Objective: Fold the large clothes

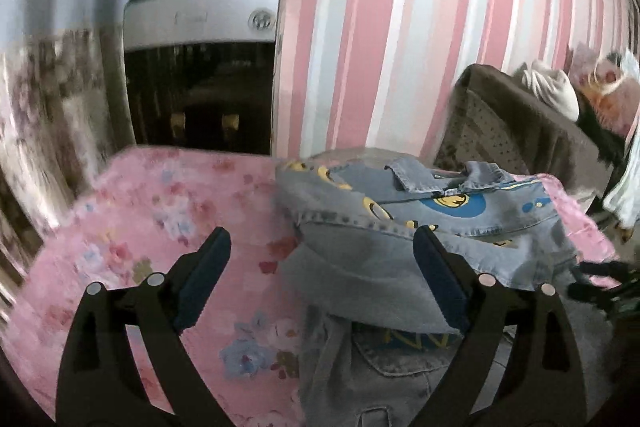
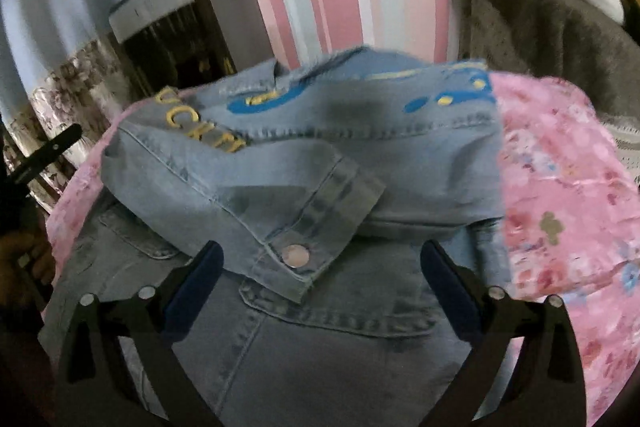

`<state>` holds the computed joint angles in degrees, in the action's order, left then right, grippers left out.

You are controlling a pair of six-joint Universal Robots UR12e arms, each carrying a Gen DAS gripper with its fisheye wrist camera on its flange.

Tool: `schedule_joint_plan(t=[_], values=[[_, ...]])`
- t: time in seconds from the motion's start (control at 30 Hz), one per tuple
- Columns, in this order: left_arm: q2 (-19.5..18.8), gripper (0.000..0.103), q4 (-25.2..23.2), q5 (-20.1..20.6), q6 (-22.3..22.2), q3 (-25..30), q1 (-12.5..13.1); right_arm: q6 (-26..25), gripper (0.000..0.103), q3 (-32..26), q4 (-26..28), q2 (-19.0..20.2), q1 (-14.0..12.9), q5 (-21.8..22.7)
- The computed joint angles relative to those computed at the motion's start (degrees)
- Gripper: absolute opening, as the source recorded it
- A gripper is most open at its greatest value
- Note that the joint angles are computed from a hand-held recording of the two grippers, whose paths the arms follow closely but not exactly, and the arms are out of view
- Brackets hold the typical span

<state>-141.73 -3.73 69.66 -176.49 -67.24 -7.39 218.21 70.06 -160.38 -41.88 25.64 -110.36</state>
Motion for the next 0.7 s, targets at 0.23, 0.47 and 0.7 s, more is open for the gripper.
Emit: schedule_joint_plan(t=[0.23,0.47,0.7], values=[[-0.57,0.097,-3.41,0.89,2.56,1.23,0.04,0.73,0.048,-3.96,3.82,2.64,-1.12,5.79],[-0.76,0.099,-8.18,3.16,6.67,3.01,-0.49,-4.44,0.036,-0.63,-6.65,1.04,-1.31,5.79],[-3.29,0.1,-14.01,6.69,6.53,9.91,-1.91,-10.0,0.034,1.81,-8.48,-3.04,-3.8,-0.67]])
